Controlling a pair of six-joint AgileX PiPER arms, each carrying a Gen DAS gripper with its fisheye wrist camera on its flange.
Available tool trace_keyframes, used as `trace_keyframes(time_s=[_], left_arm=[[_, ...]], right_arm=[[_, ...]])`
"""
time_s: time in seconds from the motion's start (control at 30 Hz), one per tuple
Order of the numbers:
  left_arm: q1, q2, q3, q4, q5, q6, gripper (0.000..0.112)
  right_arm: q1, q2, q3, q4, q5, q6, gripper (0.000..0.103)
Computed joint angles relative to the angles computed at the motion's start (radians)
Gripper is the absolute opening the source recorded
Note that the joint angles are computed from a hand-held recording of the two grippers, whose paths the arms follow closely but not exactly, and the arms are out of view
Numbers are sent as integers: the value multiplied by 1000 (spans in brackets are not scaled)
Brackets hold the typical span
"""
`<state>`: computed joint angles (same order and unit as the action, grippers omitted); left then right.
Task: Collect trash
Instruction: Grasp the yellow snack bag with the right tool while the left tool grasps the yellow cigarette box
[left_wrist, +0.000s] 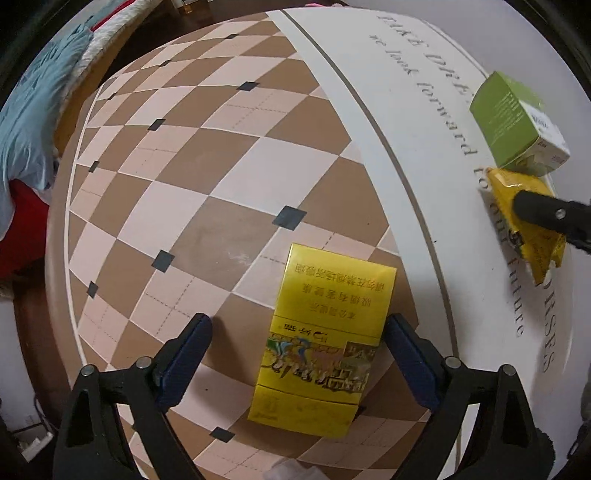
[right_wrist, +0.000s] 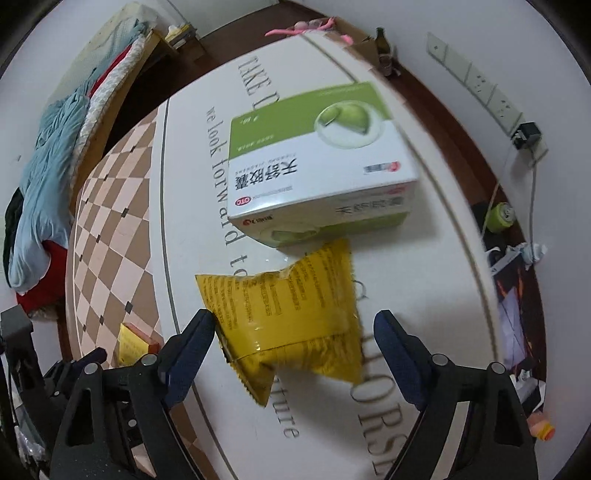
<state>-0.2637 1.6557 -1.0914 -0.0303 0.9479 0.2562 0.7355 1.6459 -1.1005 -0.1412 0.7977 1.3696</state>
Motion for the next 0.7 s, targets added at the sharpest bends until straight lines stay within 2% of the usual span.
trace_keyframes(time_s=[0.1, 0.17, 0.23, 0.3, 0.53, 0.7], left_arm=[[4, -8, -1, -23, 10, 19, 81], [7, -22, 10, -33, 12, 41, 75], [-4, -41, 29, -33, 6, 52, 69], [-17, -60, 48, -37, -3, 50, 56], [-4, -95, 21, -47, 26, 37, 56], [10, -185, 16, -37, 40, 14, 55]], right_arm=[[-6, 31, -20, 15, -8, -35, 89], [-1, 47, -38, 10, -1, -41, 85], [5, 54, -49, 6, -13, -47, 67], [12, 66, -71, -2, 5, -45, 59], [57, 53, -86, -43, 33, -3, 54], [107, 27, -111, -92, 91, 49, 54]])
